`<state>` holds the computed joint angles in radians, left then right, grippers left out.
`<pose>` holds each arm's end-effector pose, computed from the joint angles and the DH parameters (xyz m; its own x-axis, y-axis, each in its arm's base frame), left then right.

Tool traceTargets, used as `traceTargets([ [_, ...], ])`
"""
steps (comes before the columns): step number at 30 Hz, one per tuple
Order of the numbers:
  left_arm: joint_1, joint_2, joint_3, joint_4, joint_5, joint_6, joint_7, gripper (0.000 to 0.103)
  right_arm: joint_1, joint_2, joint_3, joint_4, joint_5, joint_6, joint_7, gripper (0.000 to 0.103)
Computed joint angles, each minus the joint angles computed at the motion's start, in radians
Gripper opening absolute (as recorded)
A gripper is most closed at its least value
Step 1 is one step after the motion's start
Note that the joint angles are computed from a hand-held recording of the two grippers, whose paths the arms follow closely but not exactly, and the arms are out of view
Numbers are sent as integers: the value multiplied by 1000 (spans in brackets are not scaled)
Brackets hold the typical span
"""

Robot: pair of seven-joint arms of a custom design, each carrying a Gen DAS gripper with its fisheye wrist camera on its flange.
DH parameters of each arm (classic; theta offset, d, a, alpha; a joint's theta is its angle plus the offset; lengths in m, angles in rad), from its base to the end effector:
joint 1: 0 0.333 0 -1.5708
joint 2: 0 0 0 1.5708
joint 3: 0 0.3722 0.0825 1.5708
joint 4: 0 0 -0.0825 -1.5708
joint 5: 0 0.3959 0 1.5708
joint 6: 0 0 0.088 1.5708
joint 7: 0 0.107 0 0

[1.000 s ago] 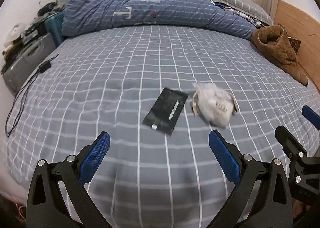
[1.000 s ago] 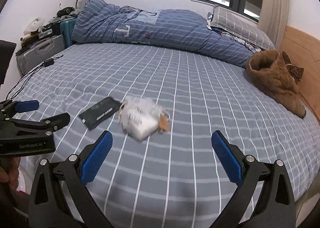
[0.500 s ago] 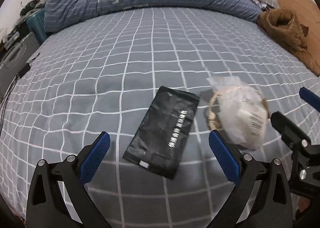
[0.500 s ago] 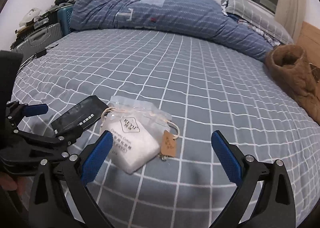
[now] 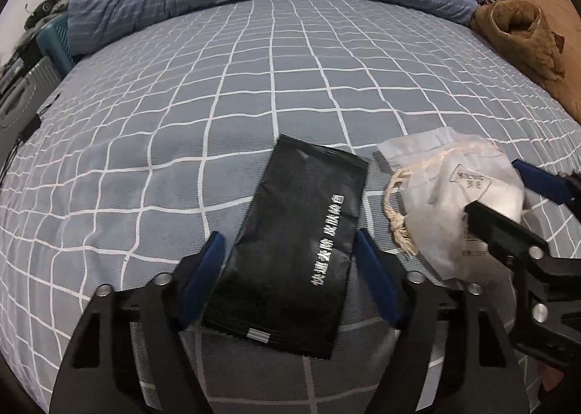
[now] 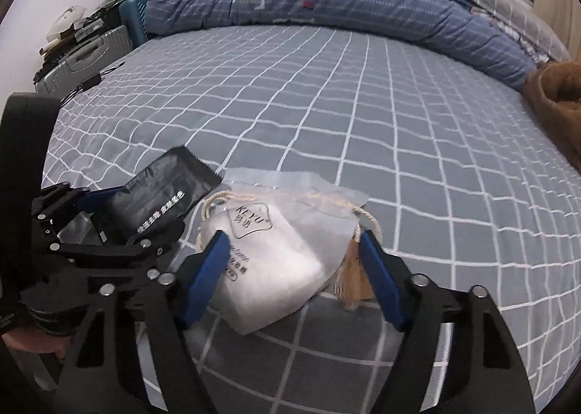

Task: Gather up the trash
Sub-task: 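Grasp the black snack packet with the left gripper while the right grasps the white cotton bag, then carry the black packet and white cotton bag down over the black bin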

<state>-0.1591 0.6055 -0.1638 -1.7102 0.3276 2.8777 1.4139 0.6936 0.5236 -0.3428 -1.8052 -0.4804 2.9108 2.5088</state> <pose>0.7185 -0.2358 0.3449 -0.3721 -0.9259 -0.0649 -0.7649 0.3455 -0.5437 0.6594 0.3117 0.3691 -0.0398 -0.9984 -0.0392 -0.7716 0.0557 -0.6337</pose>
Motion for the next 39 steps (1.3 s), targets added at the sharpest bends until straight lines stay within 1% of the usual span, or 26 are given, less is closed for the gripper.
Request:
traceTargets([
  [2, 5, 1, -5, 0, -4, 1, 3, 64, -11, 2, 16, 4, 13, -10, -12, 61],
  [3, 7, 2, -7, 1, -5, 2, 5, 62, -19, 3, 27, 5, 22, -12, -21, 59],
  [5, 7, -1, -6, -3, -6, 5, 3, 57, -32, 2, 43, 4, 39, -15, -39, 51],
  [8, 3, -6, -1, -9, -2, 12, -1, 54, -29, 5, 42, 6, 50, -24, -40, 44],
  [12, -2, -11, 8, -18, 3, 21, -16, 51, -27, 7, 42, 8, 54, -28, -45, 38],
  [14, -6, -12, 15, -16, 6, 22, -29, 45, -22, 7, 36, 7, 51, -25, -39, 34],
  [16, -9, -14, 20, -16, 9, 24, -41, 41, -10, 7, 24, 10, 41, -30, -29, 32],
  [17, -11, -17, 23, -21, 11, 27, -49, 37, -6, 6, 19, 8, 35, -29, -23, 31],
  [20, -9, -19, 23, -16, 10, 26, -64, 30, 15, -1, -5, 0, 10, -18, 13, 30],
  [23, -15, -21, 32, -15, 18, 28, -82, 26, 36, -11, -30, -8, -22, -18, 57, 30],
  [30, -17, -50, 38, -41, 36, 44, -116, 23, 63, -42, -65, -31, -130, -20, 173, 30],
  [32, -17, -66, 41, -58, 42, 55, -124, 23, 63, -53, -64, -38, -165, -23, 209, 29],
  [39, 14, -131, 7, -127, 26, 91, -115, 23, 56, -100, -44, -67, -306, -45, 347, 29],
])
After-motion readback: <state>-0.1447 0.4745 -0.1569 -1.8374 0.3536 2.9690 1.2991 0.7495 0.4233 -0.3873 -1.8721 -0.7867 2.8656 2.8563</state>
